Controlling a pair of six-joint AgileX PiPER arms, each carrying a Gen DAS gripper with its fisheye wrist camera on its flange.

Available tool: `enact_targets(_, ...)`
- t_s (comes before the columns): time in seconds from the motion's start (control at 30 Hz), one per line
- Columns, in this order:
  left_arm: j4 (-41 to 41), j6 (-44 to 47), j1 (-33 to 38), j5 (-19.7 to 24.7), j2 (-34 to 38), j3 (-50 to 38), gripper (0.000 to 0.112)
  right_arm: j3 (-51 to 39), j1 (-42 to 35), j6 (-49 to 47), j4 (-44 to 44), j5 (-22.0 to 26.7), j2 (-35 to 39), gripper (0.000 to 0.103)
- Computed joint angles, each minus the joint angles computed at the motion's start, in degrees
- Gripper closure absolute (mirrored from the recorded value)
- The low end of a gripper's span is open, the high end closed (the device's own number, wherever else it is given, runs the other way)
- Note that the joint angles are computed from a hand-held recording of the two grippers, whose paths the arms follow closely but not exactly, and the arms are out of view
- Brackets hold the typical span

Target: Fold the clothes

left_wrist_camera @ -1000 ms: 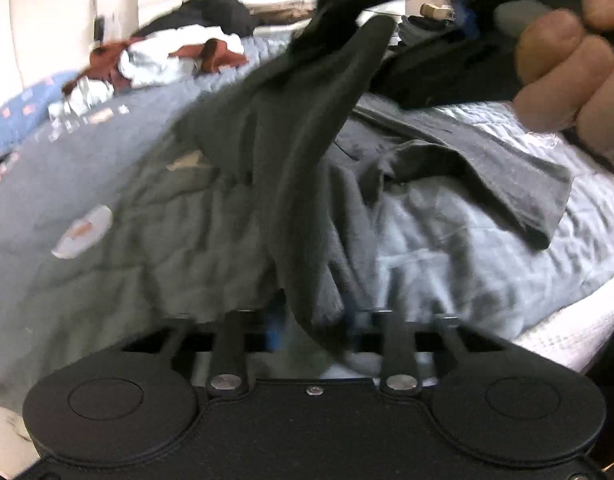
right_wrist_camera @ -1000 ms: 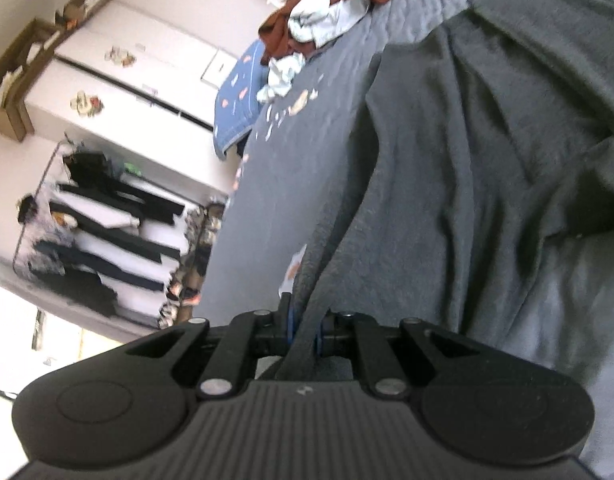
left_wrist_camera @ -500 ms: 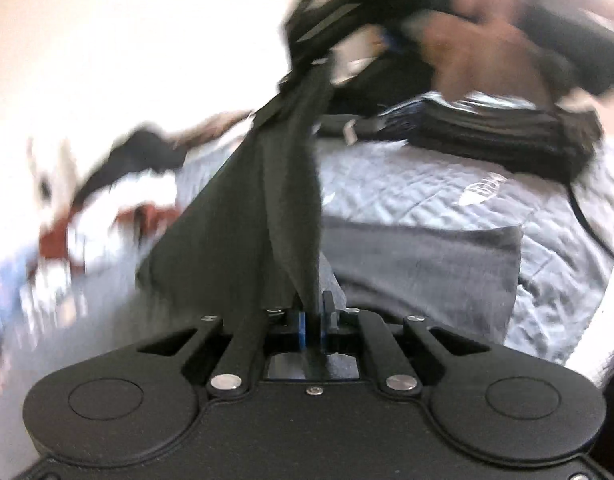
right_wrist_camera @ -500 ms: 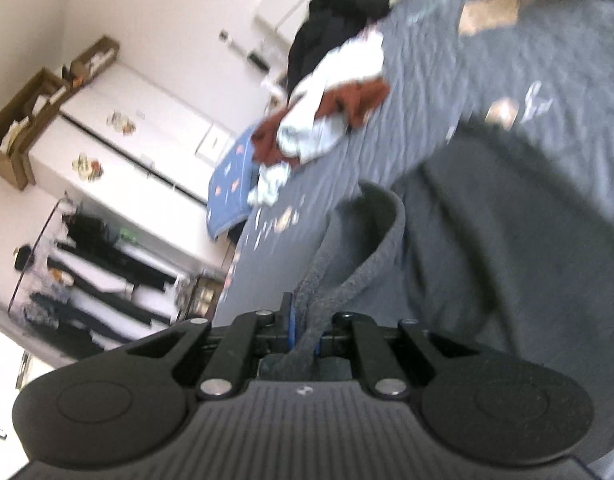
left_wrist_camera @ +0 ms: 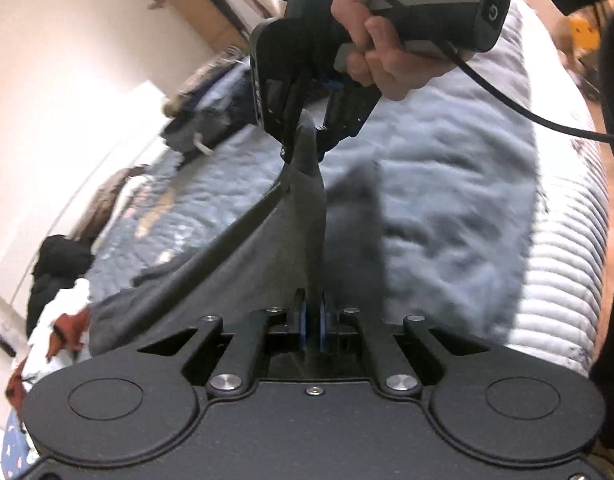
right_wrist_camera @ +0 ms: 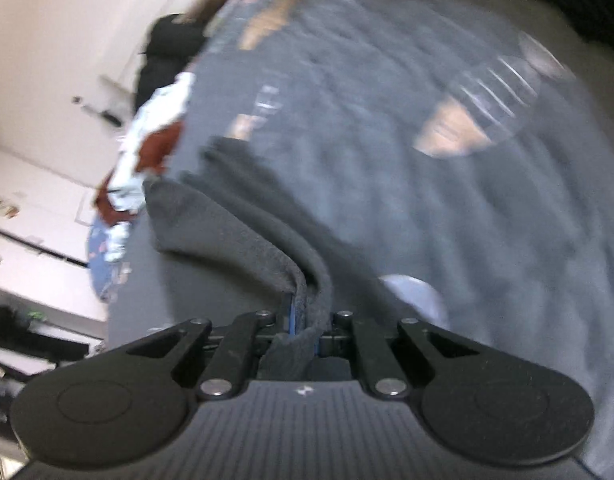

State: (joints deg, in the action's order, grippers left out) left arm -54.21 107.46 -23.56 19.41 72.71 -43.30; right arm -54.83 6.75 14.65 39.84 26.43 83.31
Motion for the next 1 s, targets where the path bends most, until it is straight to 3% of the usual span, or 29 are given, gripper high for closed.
enact_targets(0.23, -11.82, 11.89, 3.24, 2.28, -1.60, 1.25, 0.106, 7.91, 0.03, -16.15, 18.30, -6.67, -7.53, 0.096)
enact_targets(0.3, -7.73, 7.84, 2.28, 1.93, -1.03, 0.13, 0.106, 7.74, 0.93, -12.84, 13.96, -8.17, -8.22, 0.096)
enact_targets(0.37, -0.94, 1.85, 0.82, 1.27, 0.06, -0.56, 0.106, 6.38, 1.81, -4.16, 3.36, -7.59, -5.70, 0.096)
enact_targets(0.43, 4.77, -3.42, 0.18, 1.54, 0.53, -0.57, 0.103, 6.35, 1.68, 0.37, -0.65, -6.85, -2.54, 0.094)
enact_targets(0.53, 6.50, -6.88, 1.71, 3.76, -1.75, 0.38, 0.100, 6.60, 2.83, 9.97, -10.61, -7.32, -1.01, 0.093)
enact_targets(0.6, 6.12, -11.33, 5.78, 9.31, -3.63, -0.42, 0.093, 7.42, 3.76, 15.95, -16.31, -8.79, -2.31, 0.092)
enact_targets(0.7, 3.12, -21.01, 15.55, 20.66, -3.45, -4.06, 0.067, 8.57, 5.19, 26.61, -26.58, -10.56, -4.18, 0.091)
enact_targets(0.8, -0.50, -36.37, 26.15, 35.65, 3.68, -11.04, 0.067, 9.74, 5.62, 25.17, -24.79, -11.60, -5.19, 0.090)
enact_targets(0.87, -2.91, -43.08, 29.33, 39.83, 7.73, -13.07, 0.067, 10.29, 5.51, 21.92, -21.80, -12.15, -6.18, 0.086)
enact_targets(1.0, -6.78, -50.59, 32.13, 42.86, 12.69, -13.78, 0.067, 10.46, 5.95, 19.94, -19.86, -12.53, -7.76, 0.079)
